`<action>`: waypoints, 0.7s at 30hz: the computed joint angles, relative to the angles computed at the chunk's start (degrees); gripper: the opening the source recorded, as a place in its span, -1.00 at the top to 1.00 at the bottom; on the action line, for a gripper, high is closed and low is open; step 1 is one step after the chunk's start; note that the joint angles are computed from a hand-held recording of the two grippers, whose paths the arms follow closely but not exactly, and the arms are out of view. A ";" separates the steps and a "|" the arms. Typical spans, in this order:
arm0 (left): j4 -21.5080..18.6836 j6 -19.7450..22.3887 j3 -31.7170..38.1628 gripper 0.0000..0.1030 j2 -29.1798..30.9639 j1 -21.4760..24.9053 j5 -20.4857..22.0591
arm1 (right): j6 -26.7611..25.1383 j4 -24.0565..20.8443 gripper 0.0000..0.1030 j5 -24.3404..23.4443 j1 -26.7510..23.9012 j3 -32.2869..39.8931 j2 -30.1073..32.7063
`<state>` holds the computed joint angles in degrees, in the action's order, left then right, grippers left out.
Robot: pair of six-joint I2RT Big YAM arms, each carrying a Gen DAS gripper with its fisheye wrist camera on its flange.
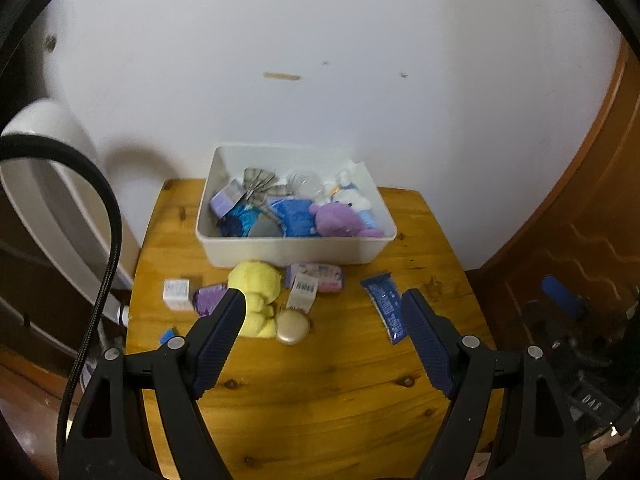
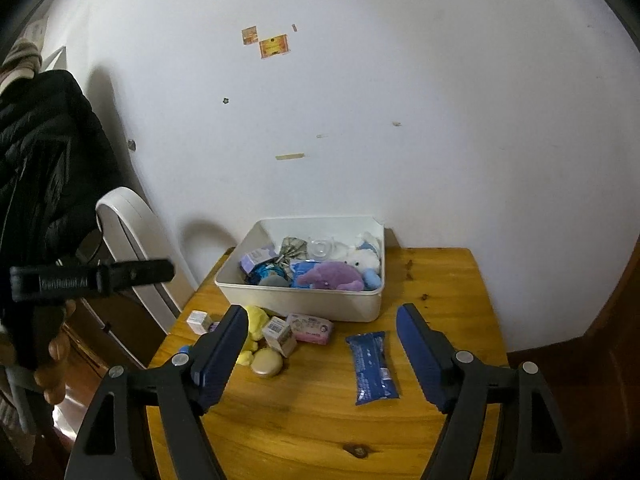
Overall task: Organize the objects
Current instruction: 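Pull both tools back from the tray toward the blue wrapped bar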
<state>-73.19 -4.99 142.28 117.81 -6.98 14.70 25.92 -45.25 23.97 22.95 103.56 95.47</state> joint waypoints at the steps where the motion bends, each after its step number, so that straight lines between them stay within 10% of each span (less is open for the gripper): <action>1: 1.23 -0.74 -2.24 -0.60 -0.95 0.16 -0.15 | 0.10 0.00 -0.50 0.00 -0.16 -0.34 -0.13; 10: 7.30 -1.29 -14.04 -0.60 -4.35 0.81 -5.20 | 2.44 -0.64 -0.50 -2.10 -2.50 -3.44 0.32; 21: 4.97 -1.25 -12.69 -0.60 2.19 0.28 -7.09 | 4.83 -3.09 -0.50 -8.04 -5.74 -3.36 5.37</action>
